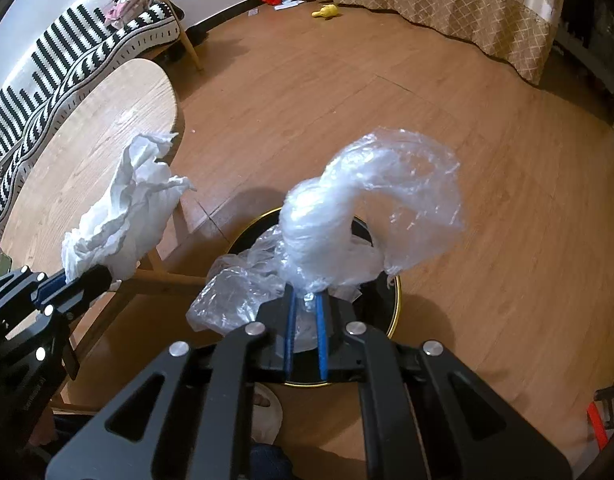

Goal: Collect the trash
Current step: 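Carry both items over the bin and open right tool to drop bag, then open left tool over the bin to drop the white tissue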

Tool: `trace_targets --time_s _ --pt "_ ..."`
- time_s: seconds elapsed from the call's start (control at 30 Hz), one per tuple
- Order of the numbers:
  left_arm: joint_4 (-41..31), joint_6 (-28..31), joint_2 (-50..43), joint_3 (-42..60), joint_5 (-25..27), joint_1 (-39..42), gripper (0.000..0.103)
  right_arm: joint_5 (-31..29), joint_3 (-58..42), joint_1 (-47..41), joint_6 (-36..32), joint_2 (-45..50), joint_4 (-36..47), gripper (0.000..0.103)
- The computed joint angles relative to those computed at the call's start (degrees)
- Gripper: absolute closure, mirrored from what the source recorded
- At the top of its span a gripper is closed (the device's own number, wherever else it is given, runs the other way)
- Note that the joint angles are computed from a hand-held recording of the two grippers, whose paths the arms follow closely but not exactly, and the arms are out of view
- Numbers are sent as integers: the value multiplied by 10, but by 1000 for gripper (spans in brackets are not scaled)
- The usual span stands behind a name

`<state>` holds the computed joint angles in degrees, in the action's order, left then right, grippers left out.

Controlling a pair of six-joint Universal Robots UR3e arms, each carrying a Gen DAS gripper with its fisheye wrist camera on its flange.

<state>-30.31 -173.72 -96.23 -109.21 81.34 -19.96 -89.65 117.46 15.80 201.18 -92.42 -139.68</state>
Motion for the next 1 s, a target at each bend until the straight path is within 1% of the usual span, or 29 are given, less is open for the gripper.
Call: trace_targets --time_s 0.03,0.07,0.1,0.13,0.17,0.23,0.33,0.5,0.67,0.8,0.9,0.93,0.97,1.0 --pt "1 -1 0 0 1 0 93 0 0 0 1 -1 0 94" --pt "1 -1 -1 0 1 0 93 2 2 -1 0 -2 0 88" --pt "1 1 1 -2 -1 1 93 0 2 0 1 -3 0 77" --pt "1 1 1 -2 0 1 93 -2 1 2 2 -2 -1 42" --pt "1 2 2 -2 -1 1 93 -10 2 6 4 -4 -5 20" --pt "-1 2 -1 1 0 0 93 -23 6 12 5 -12 -19 20" --pt "1 0 -6 2 -2 -3 93 -17 14 6 9 -21 -23 20" --pt "8 -5 -19 3 -4 -11 93 -25 21 0 13 -31 -26 20" --pt "13 -11 -39 8 -9 -21 93 -30 44 -18 25 -62 -28 20" --pt "15 -6 -59 17 -24 -26 93 -37 48 -24 36 -74 -28 20" --pt "31 0 -76 21 -36 -35 92 -46 57 -27 47 -88 -30 20" --pt "42 -1 -84 23 -35 -39 83 -53 59 -28 53 -93 -30 20" --pt "48 -3 -92 24 -36 -41 61 -59 65 -33 60 -104 -31 20" --pt "55 -5 -97 25 -37 -44 46 -57 74 -42 61 -115 -33 20"
